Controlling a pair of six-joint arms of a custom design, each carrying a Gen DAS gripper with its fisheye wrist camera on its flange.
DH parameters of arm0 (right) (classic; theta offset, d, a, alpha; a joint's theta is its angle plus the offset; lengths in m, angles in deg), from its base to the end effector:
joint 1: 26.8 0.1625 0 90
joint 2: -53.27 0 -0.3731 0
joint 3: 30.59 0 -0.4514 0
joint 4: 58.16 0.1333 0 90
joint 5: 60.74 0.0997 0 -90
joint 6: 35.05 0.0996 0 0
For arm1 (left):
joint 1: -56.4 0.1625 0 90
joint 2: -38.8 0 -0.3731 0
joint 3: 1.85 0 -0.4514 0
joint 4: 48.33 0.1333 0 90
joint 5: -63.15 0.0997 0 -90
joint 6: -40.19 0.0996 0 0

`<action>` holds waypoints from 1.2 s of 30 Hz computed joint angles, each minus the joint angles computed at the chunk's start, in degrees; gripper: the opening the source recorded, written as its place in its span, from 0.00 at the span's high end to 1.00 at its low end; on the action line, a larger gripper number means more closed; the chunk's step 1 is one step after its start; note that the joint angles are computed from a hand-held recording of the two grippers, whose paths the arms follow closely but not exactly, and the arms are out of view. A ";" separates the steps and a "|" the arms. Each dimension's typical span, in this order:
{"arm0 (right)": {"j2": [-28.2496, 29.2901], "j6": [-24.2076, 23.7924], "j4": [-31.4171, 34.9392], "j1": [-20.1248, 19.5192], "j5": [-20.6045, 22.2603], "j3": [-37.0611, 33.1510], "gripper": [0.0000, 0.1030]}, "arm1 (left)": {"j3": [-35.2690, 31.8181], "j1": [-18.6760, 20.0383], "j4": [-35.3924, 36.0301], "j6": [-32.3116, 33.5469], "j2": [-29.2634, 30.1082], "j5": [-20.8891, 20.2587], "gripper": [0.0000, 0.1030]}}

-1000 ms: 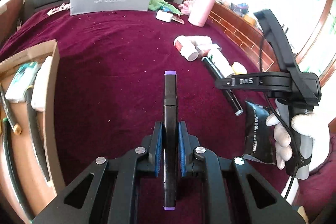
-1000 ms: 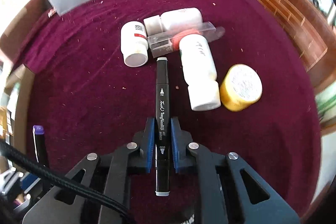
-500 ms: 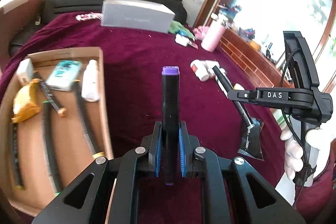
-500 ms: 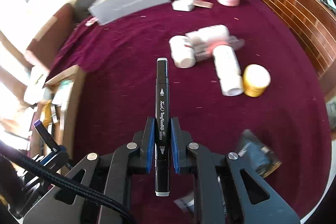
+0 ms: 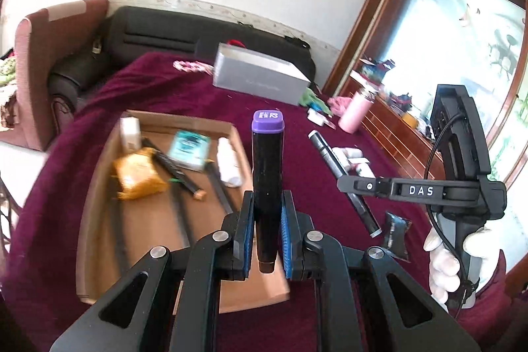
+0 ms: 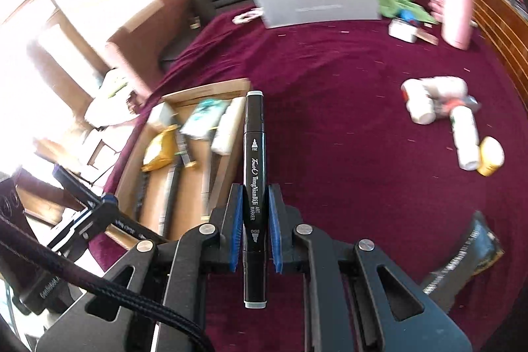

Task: Organize objects
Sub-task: 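Carry both held markers to the tray and lower them inside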

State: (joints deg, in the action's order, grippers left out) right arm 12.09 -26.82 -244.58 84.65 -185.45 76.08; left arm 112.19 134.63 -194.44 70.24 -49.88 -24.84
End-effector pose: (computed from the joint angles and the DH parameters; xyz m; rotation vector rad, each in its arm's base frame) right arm 0.2891 -0.5264 -0.0216 0.0746 -2.5625 0.8875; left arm 0.0211 -0.5693 0.3076 1.0291 2.7330 -0.7847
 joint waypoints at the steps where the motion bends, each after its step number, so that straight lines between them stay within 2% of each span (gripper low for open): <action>1: 0.92 -0.34 0.64 0.38 0.62 -1.15 0.88 | -0.43 0.31 0.21 0.34 -0.30 0.37 0.89; 10: 8.59 -1.74 6.71 1.17 5.44 -9.98 0.87 | -5.17 3.01 3.79 3.76 2.64 7.21 0.89; 16: 12.76 -0.76 10.54 0.08 7.44 -14.03 0.87 | -8.47 4.37 5.96 3.38 6.73 8.71 0.89; 21: 15.01 -0.84 13.04 -0.08 6.99 -16.81 0.87 | -9.91 4.58 7.08 3.15 8.48 9.30 0.89; 25: 17.44 -0.26 15.88 0.01 5.05 -20.17 0.87 | -11.03 4.42 7.13 2.84 10.05 10.06 0.88; 28: 19.50 0.29 18.20 0.11 2.75 -23.03 0.87 | -11.73 4.03 6.06 3.18 12.02 12.80 0.89; 36: 22.01 0.88 20.78 0.23 0.13 -26.23 0.87 | -14.01 4.56 7.04 1.96 15.96 15.98 0.89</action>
